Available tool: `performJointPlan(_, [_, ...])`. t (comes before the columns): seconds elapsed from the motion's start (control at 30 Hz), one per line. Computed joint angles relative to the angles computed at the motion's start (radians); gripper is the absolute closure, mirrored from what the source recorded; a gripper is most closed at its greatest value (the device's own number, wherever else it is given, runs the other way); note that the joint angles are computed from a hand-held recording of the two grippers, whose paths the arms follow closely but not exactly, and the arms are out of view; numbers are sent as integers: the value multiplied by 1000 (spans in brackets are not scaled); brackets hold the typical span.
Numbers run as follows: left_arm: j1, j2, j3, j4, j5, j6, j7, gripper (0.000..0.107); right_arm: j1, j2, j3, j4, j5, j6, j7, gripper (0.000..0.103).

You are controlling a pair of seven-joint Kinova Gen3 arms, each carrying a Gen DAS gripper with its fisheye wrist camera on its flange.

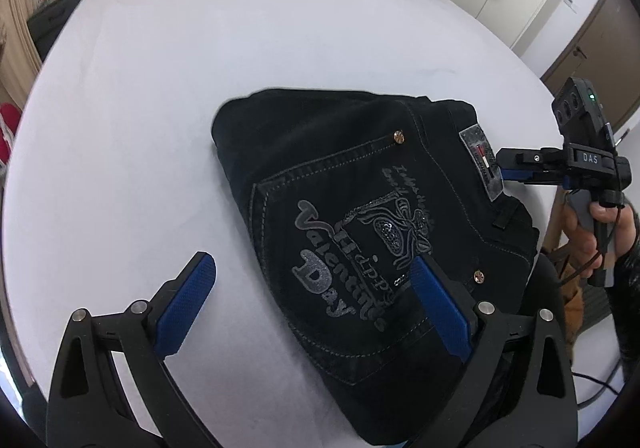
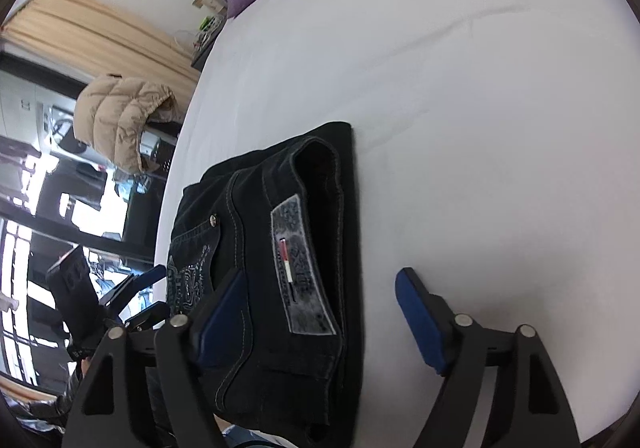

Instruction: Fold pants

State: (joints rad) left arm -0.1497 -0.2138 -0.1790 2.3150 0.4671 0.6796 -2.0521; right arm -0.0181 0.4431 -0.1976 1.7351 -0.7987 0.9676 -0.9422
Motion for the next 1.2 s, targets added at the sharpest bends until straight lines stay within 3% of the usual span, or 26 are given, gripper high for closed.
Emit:
performJointPlan(0.07, [2,29,-26,-1,41,13,-36,12,-16,7,1,-22,24,17,-16,20])
performJointPlan(0.17, [-24,85,-54,-2,125,52,-115,25,-46,8,7,-40,71,20,-39,19])
performJointPlan(0.3, [-81,126,-49,7,211,80,-198,38,-56,13,2,-53,92,26,-68,19])
performJointPlan(0.43, [-125,148,-25,2,255,106,-235,46,-55,39,-7,-72,90,59,-82,46])
performJointPlan(0.5, [-143,162,-18,2,280,113,-252,52,-50,45,-7,-67,80,57,-90,51])
performJointPlan(0.53, [-150,165,-14,2,288,114,-259,54,-46,48,-7,-66,75,58,-91,61])
performJointPlan(0.6, [-161,163,-8,4,295,114,-269,66,-35,56,-8,-63,67,62,-91,64])
performJointPlan(0.8, [-192,158,-10,6,338,142,-322,84,-78,-4,-2,-31,107,4,-116,77])
performJointPlan(1.0, [-231,120,-54,-9,367,219,-367,89,-117,-91,-9,-16,126,-42,-138,85])
performJointPlan(1.2, [-273,81,-108,-108,317,287,-368,89,-173,-88,-22,-122,111,-32,-173,86])
